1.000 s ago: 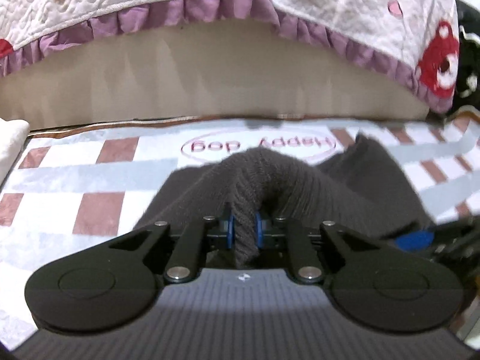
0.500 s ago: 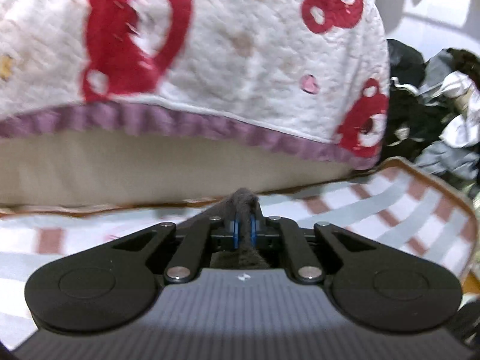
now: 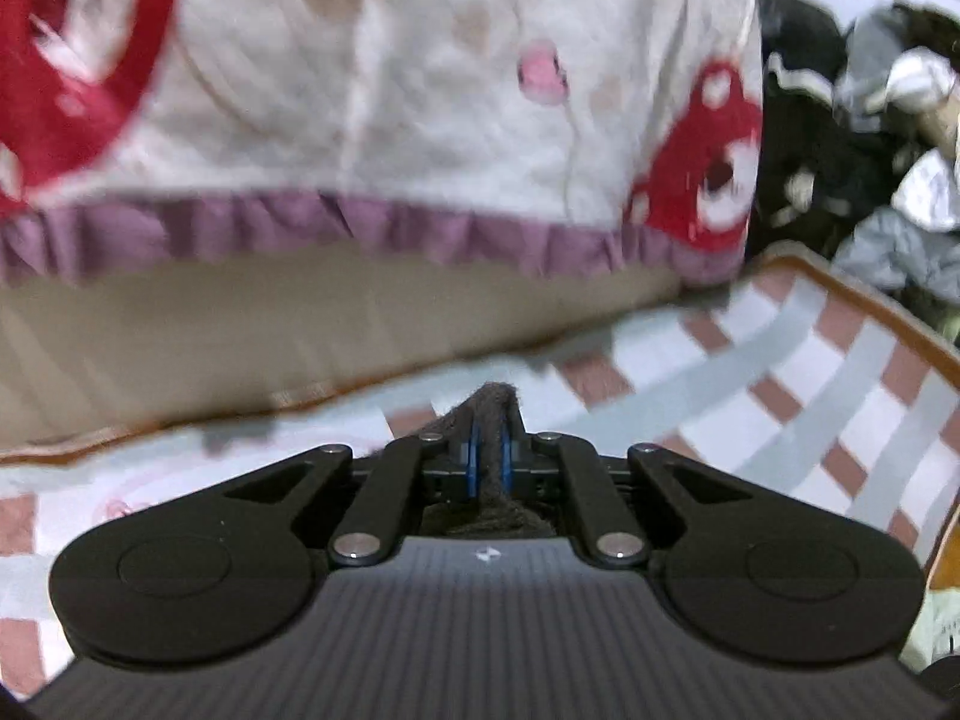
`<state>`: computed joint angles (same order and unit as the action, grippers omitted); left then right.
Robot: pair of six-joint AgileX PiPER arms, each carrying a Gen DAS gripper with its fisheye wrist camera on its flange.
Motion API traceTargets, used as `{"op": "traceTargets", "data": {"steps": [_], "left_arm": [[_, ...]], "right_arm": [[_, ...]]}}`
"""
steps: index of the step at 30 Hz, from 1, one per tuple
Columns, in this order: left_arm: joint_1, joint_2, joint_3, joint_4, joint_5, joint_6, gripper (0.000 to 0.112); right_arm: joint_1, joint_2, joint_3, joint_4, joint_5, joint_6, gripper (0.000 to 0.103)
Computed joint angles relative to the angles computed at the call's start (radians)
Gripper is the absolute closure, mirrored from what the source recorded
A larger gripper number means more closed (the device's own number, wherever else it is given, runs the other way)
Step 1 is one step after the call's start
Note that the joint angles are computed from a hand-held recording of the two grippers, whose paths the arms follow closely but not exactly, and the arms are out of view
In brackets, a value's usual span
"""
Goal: Fold clothes
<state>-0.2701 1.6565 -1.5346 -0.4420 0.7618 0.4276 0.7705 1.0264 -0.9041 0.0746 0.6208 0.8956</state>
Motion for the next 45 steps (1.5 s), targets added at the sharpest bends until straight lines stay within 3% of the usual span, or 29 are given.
{"op": "traceTargets", "data": {"steps": [2,3,5,7,9,11,13,18,21,24,26,31,33,36,39,42,45], "left_arm": [[-0.020,0.067,-0.013,0.052,0.008,-0.062,0.106],[-0.029,0.092,-0.009,0.071,0.004,-0.084,0.105],[-0.043,0.120,0.007,0.100,-0.011,-0.114,0.104],[-0.056,0.119,0.037,0.134,-0.039,-0.146,0.103],[-0.065,0.110,0.063,0.163,-0.061,-0.181,0.100],[-0.049,0.074,0.080,0.132,-0.059,-0.161,0.072],[-0.025,0.025,0.102,0.084,-0.060,-0.116,0.054],[0.098,-0.185,0.241,-0.111,-0.071,0.101,0.032],[0.206,-0.321,0.359,-0.075,-0.024,0.148,0.033],[0.372,-0.461,0.504,-0.054,0.062,0.281,0.038],[0.540,-0.531,0.572,-0.115,0.169,0.437,0.046],[0.913,-0.608,0.713,-0.303,0.378,0.796,0.046],[0.942,-0.607,0.732,-0.336,0.399,0.808,0.045],[0.900,-0.586,0.753,-0.353,0.354,0.799,0.045],[0.926,-0.572,0.792,-0.391,0.344,0.847,0.050],[0.961,-0.548,0.797,-0.413,0.367,0.843,0.055],[0.978,-0.522,0.786,-0.438,0.382,0.826,0.058]], "right_arm": [[-0.003,0.071,-0.047,-0.004,0.060,-0.025,0.088],[-0.024,0.083,-0.049,0.027,0.053,-0.063,0.088],[-0.050,0.066,-0.008,0.076,-0.002,-0.073,0.069],[-0.066,0.062,0.015,0.096,-0.041,-0.054,0.058],[-0.051,0.072,0.011,0.035,-0.031,0.024,0.057],[-0.059,0.060,0.020,0.060,-0.057,0.000,0.057],[-0.065,0.048,0.031,0.095,-0.092,-0.047,0.057],[-0.023,0.083,-0.009,0.033,-0.081,-0.038,0.057],[-0.049,0.127,-0.033,0.149,-0.052,-0.169,0.057],[-0.045,0.147,-0.053,0.142,-0.033,-0.191,0.058],[-0.038,0.161,-0.066,0.125,-0.022,-0.192,0.058],[0.011,0.148,-0.053,-0.035,-0.066,-0.052,0.058],[0.058,0.122,-0.042,-0.213,-0.099,0.118,0.058],[0.108,0.094,-0.027,-0.399,-0.129,0.295,0.058],[0.137,0.111,-0.042,-0.449,-0.126,0.317,0.058],[0.142,0.213,-0.113,-0.373,-0.083,0.203,0.058],[0.162,0.335,-0.227,-0.394,0.020,0.141,0.058]]}}
